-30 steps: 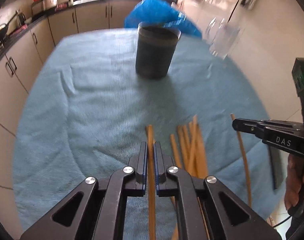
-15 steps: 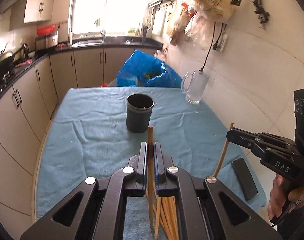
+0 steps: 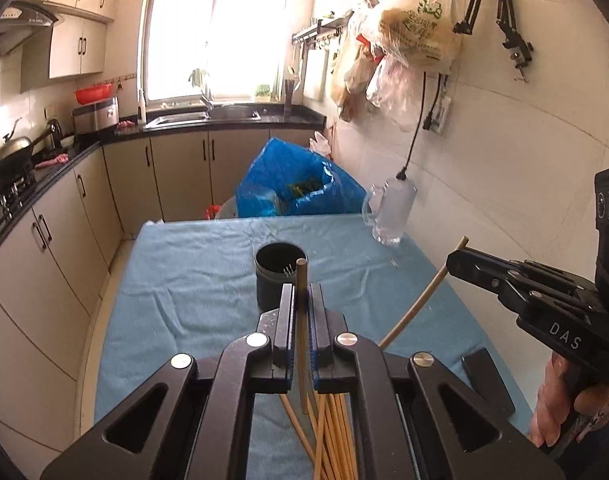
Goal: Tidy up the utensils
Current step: 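Lift the left tool's chopstick over the black holder while the right tool carries its own, then open the left tool over the holder while the right tool drops its chopstick in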
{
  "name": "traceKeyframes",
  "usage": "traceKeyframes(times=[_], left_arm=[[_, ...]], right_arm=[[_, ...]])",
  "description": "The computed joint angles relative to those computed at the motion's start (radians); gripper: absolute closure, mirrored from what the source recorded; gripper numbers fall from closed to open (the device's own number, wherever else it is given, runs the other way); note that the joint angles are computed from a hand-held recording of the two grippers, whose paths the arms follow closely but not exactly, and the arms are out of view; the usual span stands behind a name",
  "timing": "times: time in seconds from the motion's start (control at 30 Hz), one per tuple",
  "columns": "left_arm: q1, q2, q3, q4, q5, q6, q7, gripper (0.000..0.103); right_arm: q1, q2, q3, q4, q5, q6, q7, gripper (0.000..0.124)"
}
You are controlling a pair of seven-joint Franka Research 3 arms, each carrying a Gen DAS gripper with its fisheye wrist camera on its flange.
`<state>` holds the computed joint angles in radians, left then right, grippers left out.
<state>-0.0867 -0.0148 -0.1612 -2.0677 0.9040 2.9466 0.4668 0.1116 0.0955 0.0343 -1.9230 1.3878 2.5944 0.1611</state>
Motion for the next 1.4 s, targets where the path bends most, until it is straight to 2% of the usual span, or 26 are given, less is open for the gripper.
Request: traceKeyframes(times=[0.13, 0.23, 0.3, 0.4, 0.53, 0.67, 0.8, 0.87, 1.1, 1.3, 1.33, 1.4], left_arm=[[-0.004, 0.049, 0.009, 0.091, -0.032, -0.033, 0.041, 0.098], [-0.010, 0.093, 0.017, 0.167, -0.105, -0.055, 0.113, 0.098], [-0.021, 0.119, 0.035, 0.225, -0.079, -0.074, 0.100, 0.098], [-0.023, 0.156, 0.046, 0.301, -0.126, -0.077, 0.142, 0.097], [-0.041, 0.221, 0.080, 0.418, -0.119, -0.086, 0.127, 0.098], [-0.043, 0.304, 0.088, 0.521, -0.183, -0.075, 0.175, 0.098], [-0.065, 0.399, 0.110, 0.617, -0.232, -0.104, 0.213, 0.098], [-0.055, 0.436, 0.100, 0.649, -0.287, -0.123, 0.262, 0.098], [-0.012, 0.506, 0.072, 0.675, -0.452, -0.156, 0.393, 0.098], [0.021, 0.535, 0.044, 0.688, -0.566, -0.174, 0.517, 0.097], [0.031, 0.536, 0.033, 0.687, -0.586, -0.174, 0.542, 0.095], [0.052, 0.538, 0.007, 0.688, -0.633, -0.173, 0.597, 0.084]], right_arm=[[0.009, 0.044, 0.011, 0.078, -0.015, 0.033, 0.037, 0.118], [0.007, 0.086, 0.022, 0.148, -0.056, 0.040, 0.102, 0.118], [0.002, 0.113, 0.031, 0.197, -0.078, 0.038, 0.143, 0.118], [-0.005, 0.155, 0.051, 0.274, -0.102, 0.058, 0.186, 0.118], [-0.010, 0.220, 0.077, 0.382, -0.149, 0.088, 0.251, 0.118], [-0.010, 0.305, 0.101, 0.501, -0.231, 0.112, 0.349, 0.118], [-0.004, 0.407, 0.119, 0.618, -0.339, 0.129, 0.456, 0.118], [0.007, 0.462, 0.116, 0.675, -0.407, 0.131, 0.520, 0.118], [-0.005, 0.611, 0.119, 0.849, -0.592, 0.058, 0.707, 0.118], [-0.010, 0.755, 0.129, 1.038, -0.738, -0.051, 0.857, 0.117], [-0.007, 0.774, 0.128, 1.064, -0.759, -0.064, 0.876, 0.117], [0.001, 0.799, 0.126, 1.099, -0.795, -0.071, 0.914, 0.116]])
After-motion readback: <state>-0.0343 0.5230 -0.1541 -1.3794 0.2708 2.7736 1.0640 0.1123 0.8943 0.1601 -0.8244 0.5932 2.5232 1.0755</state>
